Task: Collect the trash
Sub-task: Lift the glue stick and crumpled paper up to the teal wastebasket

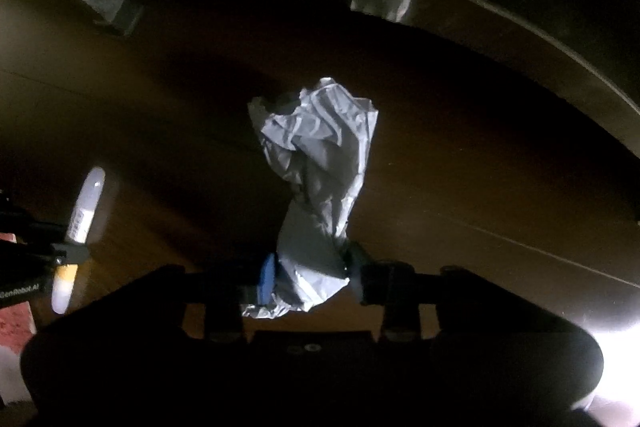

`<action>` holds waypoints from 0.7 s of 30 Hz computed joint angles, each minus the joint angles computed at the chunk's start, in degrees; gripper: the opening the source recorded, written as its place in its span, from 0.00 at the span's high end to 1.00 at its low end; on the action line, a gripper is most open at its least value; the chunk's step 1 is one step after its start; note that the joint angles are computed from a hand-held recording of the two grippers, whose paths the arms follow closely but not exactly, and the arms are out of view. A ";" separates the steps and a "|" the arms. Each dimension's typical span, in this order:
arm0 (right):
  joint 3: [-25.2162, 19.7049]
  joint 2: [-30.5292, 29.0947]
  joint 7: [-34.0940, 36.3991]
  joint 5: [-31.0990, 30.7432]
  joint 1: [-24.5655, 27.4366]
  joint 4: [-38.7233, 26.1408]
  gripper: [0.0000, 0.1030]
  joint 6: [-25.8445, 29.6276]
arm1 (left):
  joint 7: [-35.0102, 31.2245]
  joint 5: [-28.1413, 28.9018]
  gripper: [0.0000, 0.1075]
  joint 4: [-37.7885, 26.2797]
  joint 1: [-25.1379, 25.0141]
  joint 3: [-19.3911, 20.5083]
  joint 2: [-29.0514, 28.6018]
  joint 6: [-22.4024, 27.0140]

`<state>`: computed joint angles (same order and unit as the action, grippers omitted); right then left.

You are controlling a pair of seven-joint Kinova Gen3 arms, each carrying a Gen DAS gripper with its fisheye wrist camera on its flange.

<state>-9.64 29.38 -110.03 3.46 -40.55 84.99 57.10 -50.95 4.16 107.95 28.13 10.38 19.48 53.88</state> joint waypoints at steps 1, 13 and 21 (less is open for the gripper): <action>0.05 -0.43 -0.48 -0.43 0.13 -0.08 0.66 0.30 | -0.06 0.27 0.84 0.40 -0.12 0.07 -0.65 -0.08; -1.33 -10.12 -1.90 -0.59 -0.07 -2.05 0.67 8.06 | -2.05 -1.48 0.84 -6.93 -0.34 1.43 -8.77 7.21; -2.78 -18.61 -3.08 0.58 -0.26 -7.97 0.67 16.38 | -0.03 -6.69 0.84 -20.29 2.68 3.55 -14.26 18.36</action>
<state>-12.42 10.78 -113.10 4.04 -40.81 77.02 73.48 -50.98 -2.53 87.66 30.81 13.93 5.22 72.24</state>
